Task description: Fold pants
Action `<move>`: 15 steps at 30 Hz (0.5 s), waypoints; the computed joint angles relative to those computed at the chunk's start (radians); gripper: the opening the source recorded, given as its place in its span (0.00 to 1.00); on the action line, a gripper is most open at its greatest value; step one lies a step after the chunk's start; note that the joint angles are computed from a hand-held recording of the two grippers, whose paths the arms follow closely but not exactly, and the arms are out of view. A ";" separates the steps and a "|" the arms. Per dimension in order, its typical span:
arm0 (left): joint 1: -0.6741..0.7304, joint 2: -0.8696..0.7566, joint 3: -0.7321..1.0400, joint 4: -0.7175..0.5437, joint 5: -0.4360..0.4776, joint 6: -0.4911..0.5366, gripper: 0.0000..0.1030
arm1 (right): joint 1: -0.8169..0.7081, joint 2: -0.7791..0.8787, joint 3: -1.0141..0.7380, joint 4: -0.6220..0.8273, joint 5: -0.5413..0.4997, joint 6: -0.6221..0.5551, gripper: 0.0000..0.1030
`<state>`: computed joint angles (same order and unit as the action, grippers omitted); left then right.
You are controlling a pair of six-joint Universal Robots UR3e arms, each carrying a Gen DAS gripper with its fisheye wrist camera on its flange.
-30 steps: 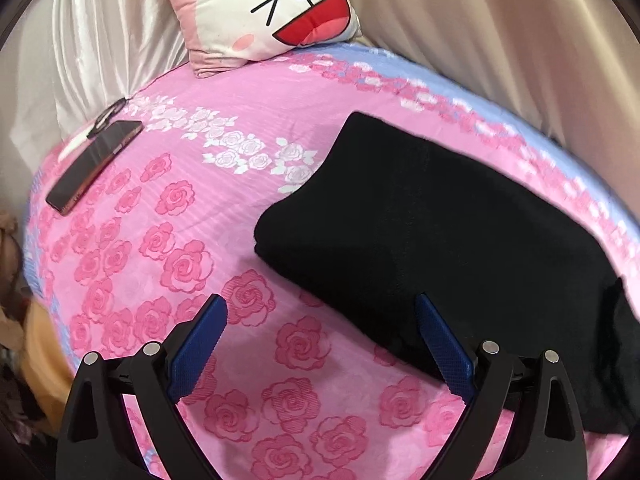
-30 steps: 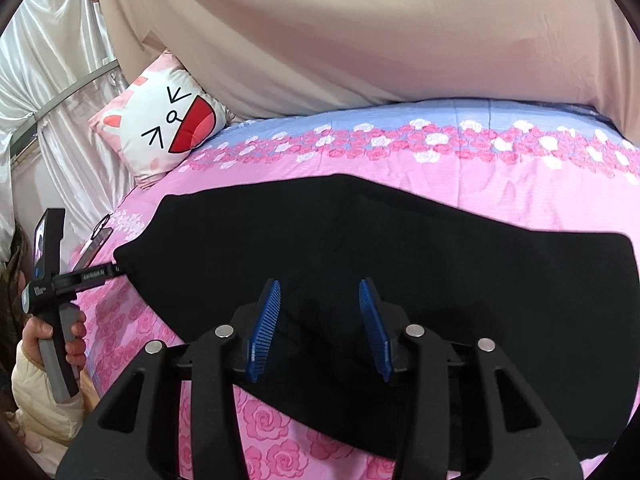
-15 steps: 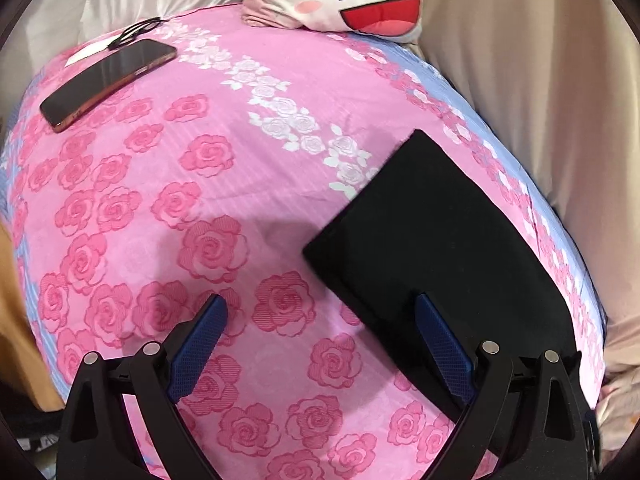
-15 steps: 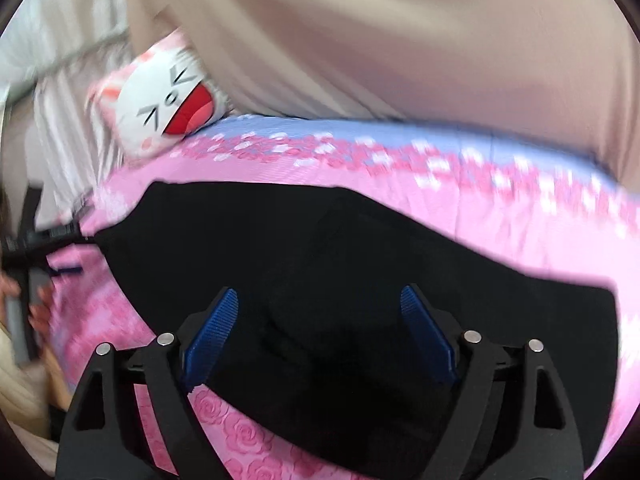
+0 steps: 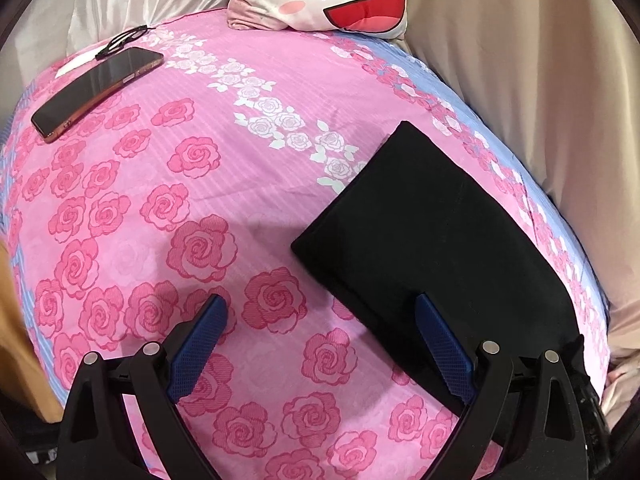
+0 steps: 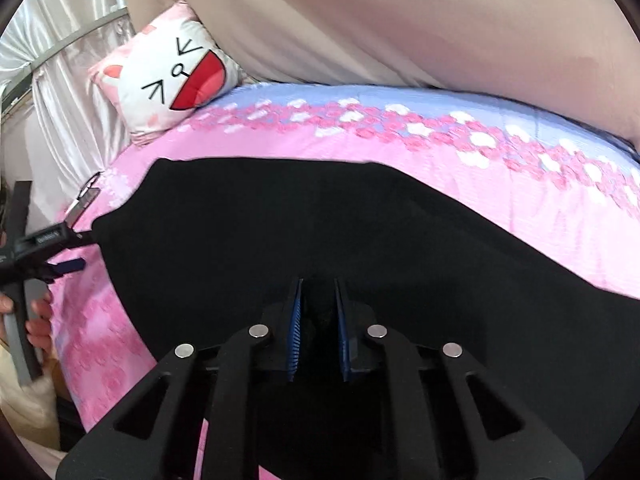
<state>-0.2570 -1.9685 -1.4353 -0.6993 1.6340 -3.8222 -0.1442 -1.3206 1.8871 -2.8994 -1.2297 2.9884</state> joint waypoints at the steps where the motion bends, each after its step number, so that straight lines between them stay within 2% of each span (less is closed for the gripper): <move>1: -0.001 -0.001 0.002 0.000 0.002 -0.003 0.90 | 0.012 0.018 -0.014 -0.004 0.009 0.002 0.13; 5: 0.007 0.010 -0.019 0.023 -0.024 -0.011 0.90 | 0.078 0.131 -0.095 0.027 -0.037 -0.032 0.13; 6: 0.014 0.015 -0.030 0.035 -0.042 -0.010 0.90 | 0.072 0.123 -0.064 -0.018 -0.023 -0.015 0.13; 9: 0.054 0.042 -0.080 0.083 -0.146 0.002 0.90 | -0.017 -0.001 0.068 -0.094 0.137 0.037 0.20; 10: 0.074 0.051 -0.104 0.114 -0.191 -0.013 0.90 | -0.053 -0.051 0.120 -0.132 0.182 0.053 0.35; 11: 0.079 0.052 -0.112 0.127 -0.207 -0.025 0.90 | -0.090 -0.120 0.187 -0.182 0.198 0.067 0.60; 13: 0.086 0.039 -0.104 0.145 -0.229 -0.057 0.91 | -0.143 -0.226 0.281 -0.243 0.187 0.072 0.83; 15: 0.080 0.009 -0.068 0.145 -0.223 -0.085 0.91 | -0.199 -0.336 0.357 -0.230 0.185 0.045 0.81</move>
